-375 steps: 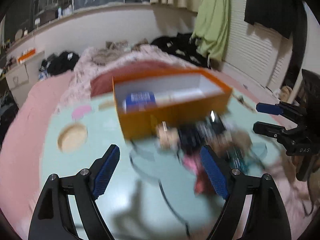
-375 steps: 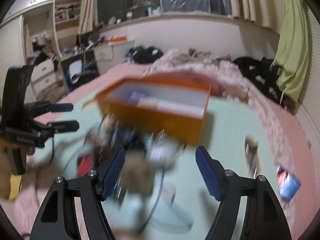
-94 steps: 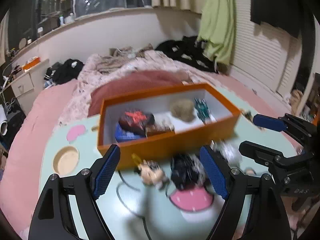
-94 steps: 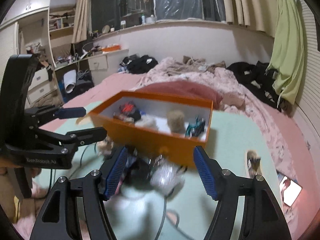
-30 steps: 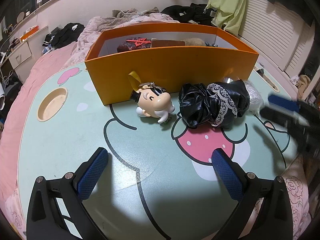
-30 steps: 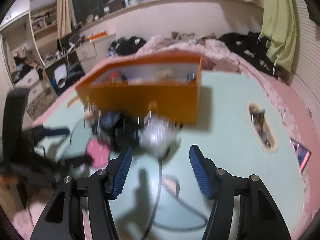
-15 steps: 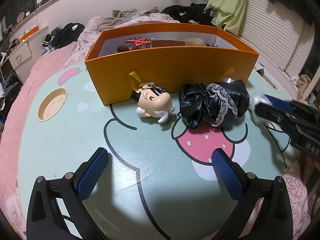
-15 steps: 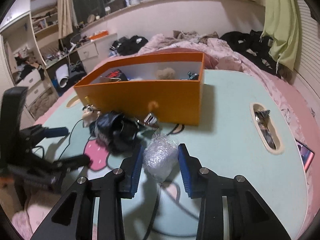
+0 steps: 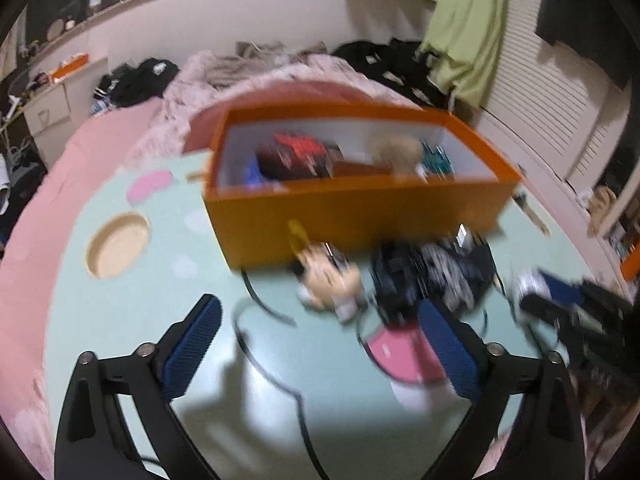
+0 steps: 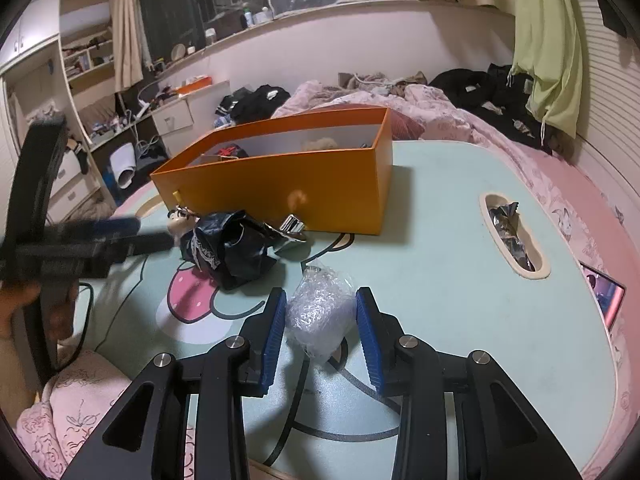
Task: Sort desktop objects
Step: 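Grasp the cartoon figure keychain with left gripper while right grasps the bubble-wrap bag, then drop the keychain into the orange box with left gripper while right drops the bubble-wrap bag in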
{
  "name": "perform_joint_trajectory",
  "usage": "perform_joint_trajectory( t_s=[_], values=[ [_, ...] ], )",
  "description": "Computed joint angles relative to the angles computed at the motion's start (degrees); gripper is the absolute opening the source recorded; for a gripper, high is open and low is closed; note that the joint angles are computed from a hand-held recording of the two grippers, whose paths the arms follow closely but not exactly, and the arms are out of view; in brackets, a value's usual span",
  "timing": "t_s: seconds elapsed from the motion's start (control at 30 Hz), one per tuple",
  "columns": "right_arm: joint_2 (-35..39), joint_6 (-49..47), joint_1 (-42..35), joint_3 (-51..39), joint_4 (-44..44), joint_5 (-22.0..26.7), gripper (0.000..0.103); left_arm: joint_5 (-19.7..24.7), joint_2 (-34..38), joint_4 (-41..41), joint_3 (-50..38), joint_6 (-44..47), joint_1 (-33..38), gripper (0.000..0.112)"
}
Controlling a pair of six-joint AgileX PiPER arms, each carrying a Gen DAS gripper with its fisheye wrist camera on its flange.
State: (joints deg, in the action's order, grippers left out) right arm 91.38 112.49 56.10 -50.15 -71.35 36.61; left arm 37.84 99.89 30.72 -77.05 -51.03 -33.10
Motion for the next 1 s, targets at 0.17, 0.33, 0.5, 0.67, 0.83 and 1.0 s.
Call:
perform_joint_trajectory(
  t_s=[0.17,0.33,0.5,0.67,0.83,1.0],
  values=[
    [0.0,0.0,0.0,0.0,0.0,0.0,0.035,0.4,4.3,-8.6,-5.7,7.3,4.6,0.073],
    [-0.3,-0.3,-0.1,0.3,0.0,0.2,0.035,-0.2,5.7,-8.7,-5.1,8.0,4.7,0.037],
    [-1.1,0.4,0.2,0.6,-0.6,1.0,0.034,-6.4,0.2,-10.0,2.2,8.1,4.7,0.037],
    [-4.3,-0.3,-0.4,-0.3,-2.7,1.6,0.034,-8.5,-4.4,-9.4,4.9,7.4,3.9,0.037],
    [-4.3,-10.6,-4.5,-8.5,-2.0,2.0,0.034,-7.9,-4.4,-15.2,-2.1,15.3,4.8,0.037],
    [2.6,-21.0,-11.4,-19.5,2.7,-2.4,0.034,-3.4,3.3,-17.4,-17.3,20.5,5.6,0.037]
  ],
)
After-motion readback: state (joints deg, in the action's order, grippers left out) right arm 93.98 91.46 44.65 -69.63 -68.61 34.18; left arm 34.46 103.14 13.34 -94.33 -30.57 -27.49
